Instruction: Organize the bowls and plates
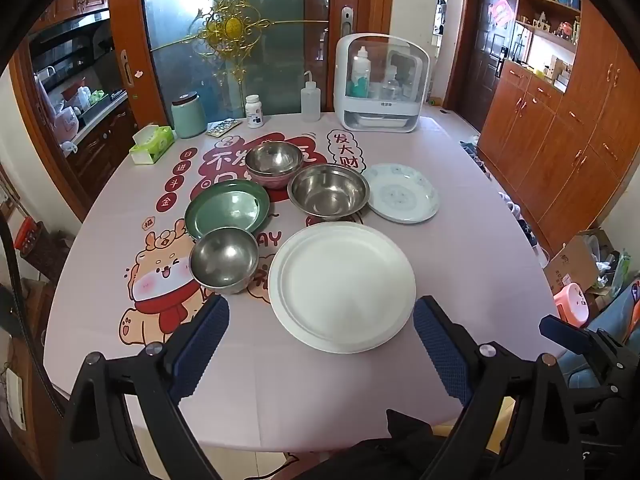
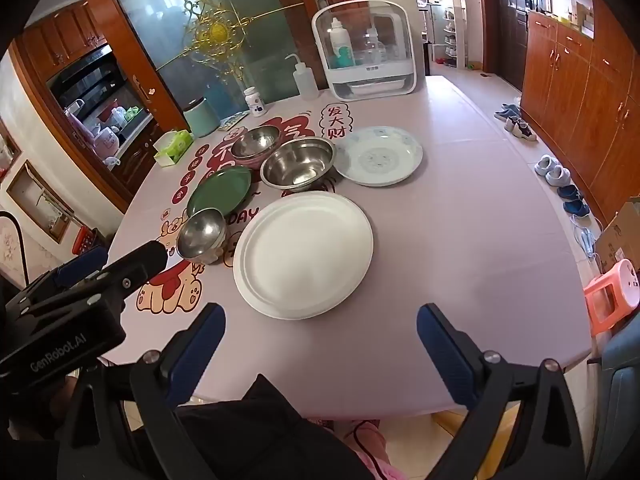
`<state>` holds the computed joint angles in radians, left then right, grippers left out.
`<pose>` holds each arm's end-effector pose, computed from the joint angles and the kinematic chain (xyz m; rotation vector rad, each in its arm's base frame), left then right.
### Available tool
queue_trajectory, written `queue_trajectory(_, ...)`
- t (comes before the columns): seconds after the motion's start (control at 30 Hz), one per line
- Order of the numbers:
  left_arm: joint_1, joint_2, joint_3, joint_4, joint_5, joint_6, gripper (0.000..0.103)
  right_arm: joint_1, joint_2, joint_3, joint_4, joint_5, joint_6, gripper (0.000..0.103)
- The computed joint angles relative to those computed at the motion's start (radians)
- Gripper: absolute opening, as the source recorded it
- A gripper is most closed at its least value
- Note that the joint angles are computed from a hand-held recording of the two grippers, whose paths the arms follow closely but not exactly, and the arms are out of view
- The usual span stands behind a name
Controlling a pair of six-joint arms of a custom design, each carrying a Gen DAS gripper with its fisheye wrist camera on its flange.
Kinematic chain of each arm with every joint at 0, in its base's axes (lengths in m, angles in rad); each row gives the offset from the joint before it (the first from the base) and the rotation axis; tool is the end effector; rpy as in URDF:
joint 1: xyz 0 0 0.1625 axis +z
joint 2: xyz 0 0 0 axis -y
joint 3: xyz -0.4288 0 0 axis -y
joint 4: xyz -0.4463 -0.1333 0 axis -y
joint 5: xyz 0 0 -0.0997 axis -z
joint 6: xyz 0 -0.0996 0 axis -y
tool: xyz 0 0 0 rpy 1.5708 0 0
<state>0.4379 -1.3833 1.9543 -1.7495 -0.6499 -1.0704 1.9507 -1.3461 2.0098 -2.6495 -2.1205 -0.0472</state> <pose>-0.3849 -0.4149 0.2488 0.2949 2.2649 -0.8014 0.2878 -0.5016 0.2681 0.3990 -2.5661 0.6593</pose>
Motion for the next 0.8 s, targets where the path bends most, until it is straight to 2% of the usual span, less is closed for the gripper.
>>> queue_trajectory(0.37, 0.004, -0.003, 0.006, -0.025, -0.005, 0.016, 0.093, 0.011, 0.002, 0.009, -0.007, -0.012, 0.006, 0.097)
queue_trajectory(0.63, 0.008, -0.04, 0.03, -0.053, -0.025, 0.039, 0.093, 0.018, 0.003, 0.017, -0.02, -0.014, 0.01, 0.097)
queue_trajectory(0.8, 0.015, -0.057, 0.043, -0.059, -0.038, 0.051, 0.093, 0.038, 0.006, 0.023, -0.034, -0.029, 0.039, 0.097)
